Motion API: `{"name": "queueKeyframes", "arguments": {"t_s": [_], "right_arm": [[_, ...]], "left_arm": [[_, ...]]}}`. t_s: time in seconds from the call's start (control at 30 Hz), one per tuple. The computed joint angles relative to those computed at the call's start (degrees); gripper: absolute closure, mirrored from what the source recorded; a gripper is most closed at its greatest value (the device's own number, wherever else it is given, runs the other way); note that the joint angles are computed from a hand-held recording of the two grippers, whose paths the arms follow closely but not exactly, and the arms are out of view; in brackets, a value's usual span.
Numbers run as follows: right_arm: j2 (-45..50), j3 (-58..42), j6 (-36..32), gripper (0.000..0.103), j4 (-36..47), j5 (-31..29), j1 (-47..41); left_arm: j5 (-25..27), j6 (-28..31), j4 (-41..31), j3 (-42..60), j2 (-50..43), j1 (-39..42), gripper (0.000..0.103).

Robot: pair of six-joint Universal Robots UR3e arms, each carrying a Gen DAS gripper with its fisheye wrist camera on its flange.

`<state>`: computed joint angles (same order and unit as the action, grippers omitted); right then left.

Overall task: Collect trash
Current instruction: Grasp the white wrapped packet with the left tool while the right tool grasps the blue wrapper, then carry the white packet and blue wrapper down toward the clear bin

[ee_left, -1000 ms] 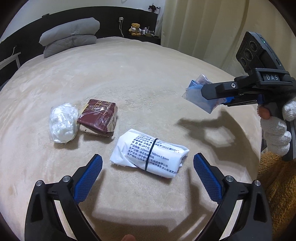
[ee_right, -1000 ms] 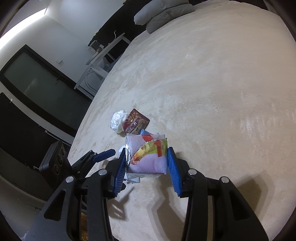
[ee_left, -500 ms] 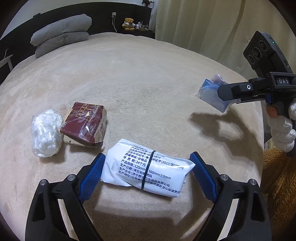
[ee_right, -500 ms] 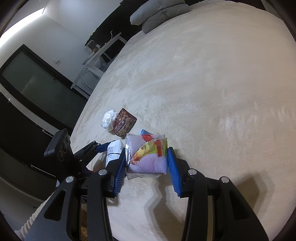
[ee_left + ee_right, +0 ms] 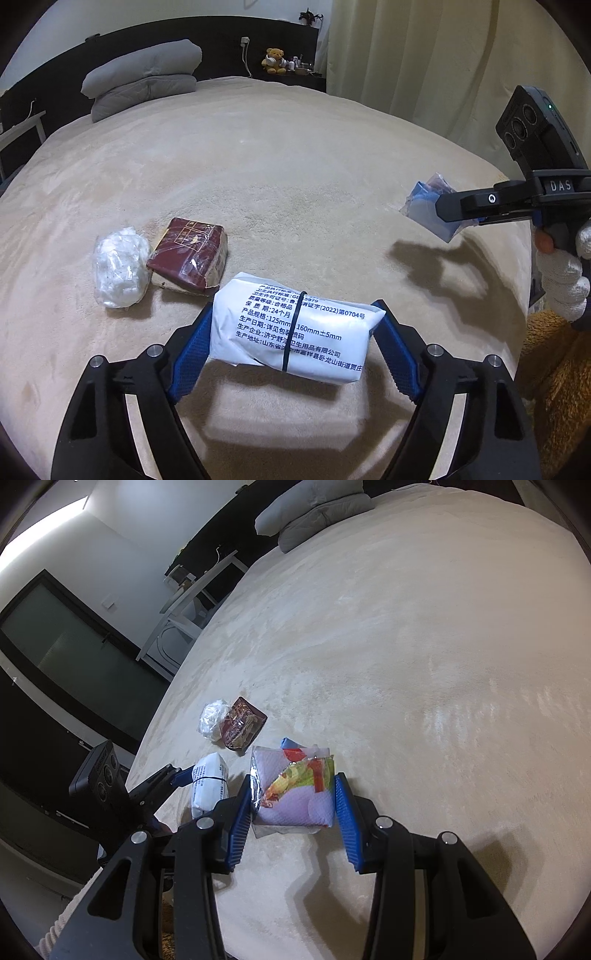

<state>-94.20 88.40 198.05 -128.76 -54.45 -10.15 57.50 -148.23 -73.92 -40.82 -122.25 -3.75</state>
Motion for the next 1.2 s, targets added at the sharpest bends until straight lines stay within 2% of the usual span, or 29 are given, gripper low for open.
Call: {"name": "queueKeyframes", "arguments": {"t_s": [0.4,0.8,1.03,1.2], "right_arm": [[-5.1,4.7,4.2,0.06,-4.2,-3.3,3.8],[-15.3,15.1,8.4,0.06,-9.7,-9.3,10.0],[-22.0,22.3,12.2,0.06,-12.4,-13.1,15.6],[-25.5,25.7,15.0,0.06,-13.5,-16.4,19.9]], "left_arm": [[-3.9,-4.3,8.5,-19.7,16.4,3.6,0.024],[-9.3,-7.1,13.4,-39.2,35.0,7.7,0.024],[-12.6,-5.0,10.4,-50.3,48.0,10.9,0.024],[-15.8,-1.6,3.4,-56.8,58.1,14.9,0.024]]}}
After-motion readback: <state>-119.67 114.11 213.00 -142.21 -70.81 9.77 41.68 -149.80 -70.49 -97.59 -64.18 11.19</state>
